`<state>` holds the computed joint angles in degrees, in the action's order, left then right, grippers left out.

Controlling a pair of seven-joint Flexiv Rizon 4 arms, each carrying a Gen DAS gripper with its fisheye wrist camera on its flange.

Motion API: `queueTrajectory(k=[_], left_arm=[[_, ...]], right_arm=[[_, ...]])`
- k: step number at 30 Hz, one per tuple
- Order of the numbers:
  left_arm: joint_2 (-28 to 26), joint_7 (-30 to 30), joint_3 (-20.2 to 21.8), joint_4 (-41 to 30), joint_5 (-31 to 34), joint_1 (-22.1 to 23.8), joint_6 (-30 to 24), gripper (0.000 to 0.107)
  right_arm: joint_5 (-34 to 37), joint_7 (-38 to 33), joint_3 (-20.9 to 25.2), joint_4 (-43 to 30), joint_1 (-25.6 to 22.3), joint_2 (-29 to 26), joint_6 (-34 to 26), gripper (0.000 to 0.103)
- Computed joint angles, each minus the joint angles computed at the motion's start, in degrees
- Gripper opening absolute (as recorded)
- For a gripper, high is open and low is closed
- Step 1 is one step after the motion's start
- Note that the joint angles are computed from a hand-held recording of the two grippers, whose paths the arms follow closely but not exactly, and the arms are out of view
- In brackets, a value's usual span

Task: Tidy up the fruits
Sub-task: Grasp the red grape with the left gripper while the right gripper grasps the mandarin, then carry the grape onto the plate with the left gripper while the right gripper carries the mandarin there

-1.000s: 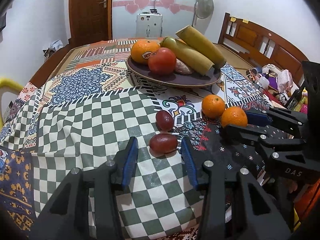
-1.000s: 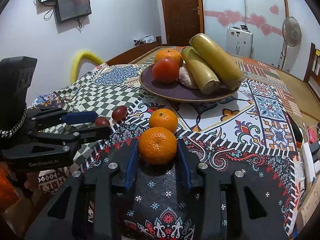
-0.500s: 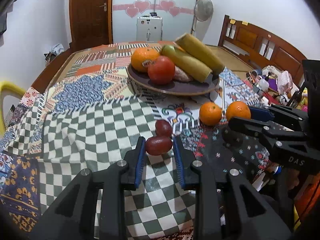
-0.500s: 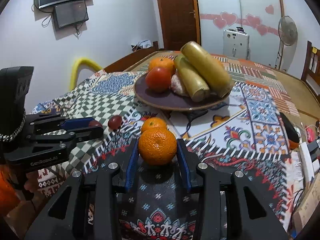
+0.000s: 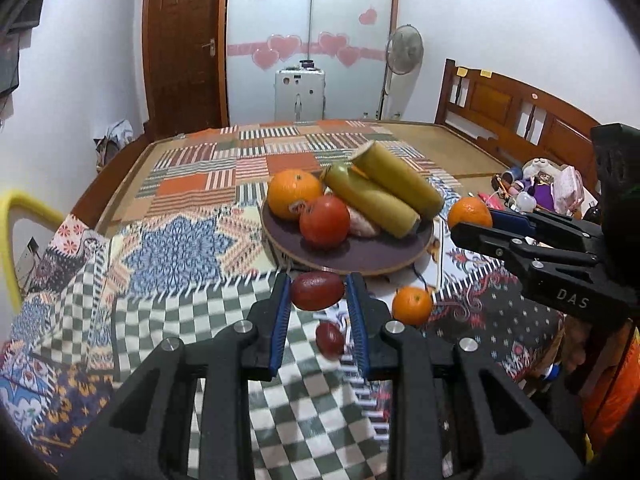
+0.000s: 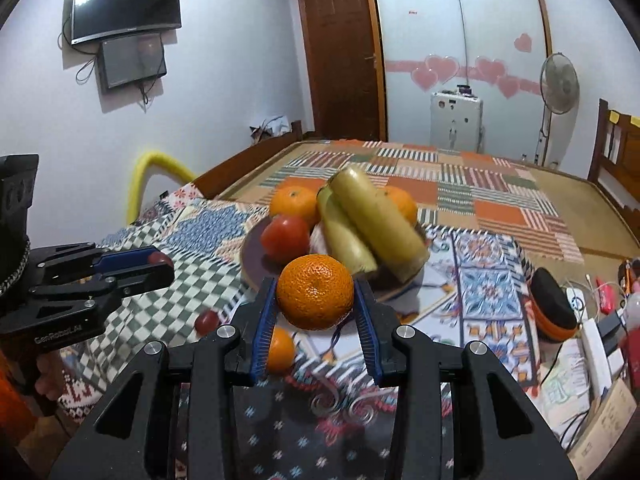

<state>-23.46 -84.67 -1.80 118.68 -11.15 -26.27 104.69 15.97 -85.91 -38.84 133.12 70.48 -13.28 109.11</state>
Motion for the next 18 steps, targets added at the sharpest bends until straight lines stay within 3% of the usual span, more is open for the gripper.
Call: queueTrajectory(k=[3,18], left_arm=[[-1.1,0.3,-0.2,-1.8,0.0,0.4,-0.5,0.028],[-5.7,0.7,-1.7,-9.3,0.8,2.7,-5.2,0.028]], right_arm=[[-1.0,0.3,2.1,-1.4,-2.9,-0.9,-0.3,0.035],[-8.6,1.3,5.3,-4.1,-8.0,-3.9,-3.1,0.035]])
